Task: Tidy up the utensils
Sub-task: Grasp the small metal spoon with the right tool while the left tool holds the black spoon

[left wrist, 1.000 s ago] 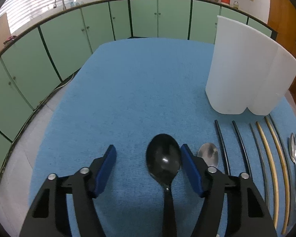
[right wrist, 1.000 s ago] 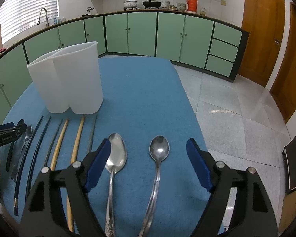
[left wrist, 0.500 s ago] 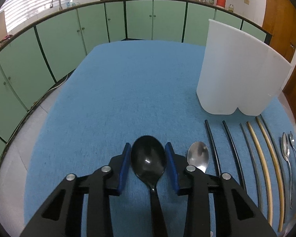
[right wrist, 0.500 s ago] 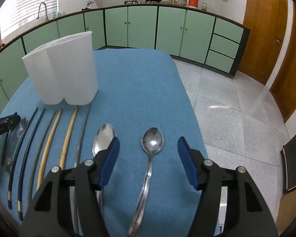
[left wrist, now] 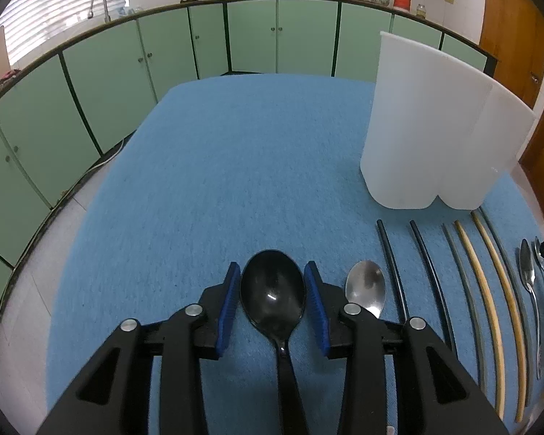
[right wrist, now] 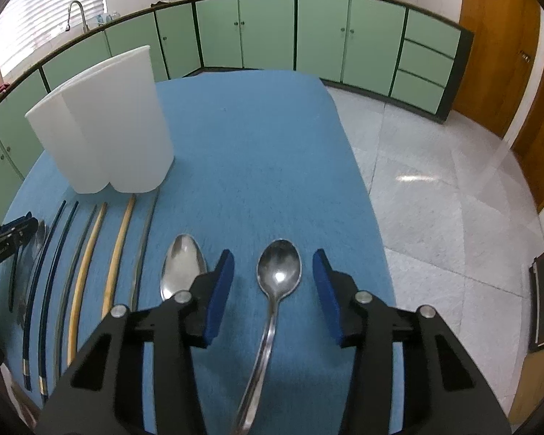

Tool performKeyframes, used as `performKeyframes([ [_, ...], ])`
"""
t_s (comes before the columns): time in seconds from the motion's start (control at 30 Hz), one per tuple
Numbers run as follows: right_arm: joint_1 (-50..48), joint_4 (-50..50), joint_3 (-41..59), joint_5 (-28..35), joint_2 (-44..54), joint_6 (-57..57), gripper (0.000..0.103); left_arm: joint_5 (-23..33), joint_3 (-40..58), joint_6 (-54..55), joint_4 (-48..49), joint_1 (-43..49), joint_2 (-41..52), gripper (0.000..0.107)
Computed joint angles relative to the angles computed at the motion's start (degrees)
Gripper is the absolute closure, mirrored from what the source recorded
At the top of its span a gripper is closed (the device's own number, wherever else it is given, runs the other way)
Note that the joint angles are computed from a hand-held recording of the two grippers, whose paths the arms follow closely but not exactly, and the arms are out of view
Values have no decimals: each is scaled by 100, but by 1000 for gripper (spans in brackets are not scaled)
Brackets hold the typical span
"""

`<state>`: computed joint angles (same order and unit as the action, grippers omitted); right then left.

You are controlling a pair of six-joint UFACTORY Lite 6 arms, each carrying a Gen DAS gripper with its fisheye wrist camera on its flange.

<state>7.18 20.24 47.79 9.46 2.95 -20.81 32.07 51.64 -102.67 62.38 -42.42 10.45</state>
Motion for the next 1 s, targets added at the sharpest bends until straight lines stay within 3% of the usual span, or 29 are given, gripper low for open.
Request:
performKeyframes([
  [0.13, -87, 744, 204, 125, 296, -736, 67, -40, 5, 33, 13, 58, 4, 69],
  [0.37, -157, 760, 528, 285, 628, -766, 70, -92, -4, 17, 99, 108, 19, 69],
  [0.47, -272, 1243, 599, 462, 655, -1201, 70, -125, -20, 43, 99, 135, 1, 69],
  [0.9, -163, 638, 736, 335, 860, -599, 67, -127, -2, 0, 145, 112, 40, 67],
  [0.97, -130, 357, 806, 339, 912, -309, 69, -129, -10, -29, 167, 110, 43, 67],
  [1.0, -111, 238, 827, 329, 934, -195, 75, -134, -16, -17, 163, 114, 37, 68],
])
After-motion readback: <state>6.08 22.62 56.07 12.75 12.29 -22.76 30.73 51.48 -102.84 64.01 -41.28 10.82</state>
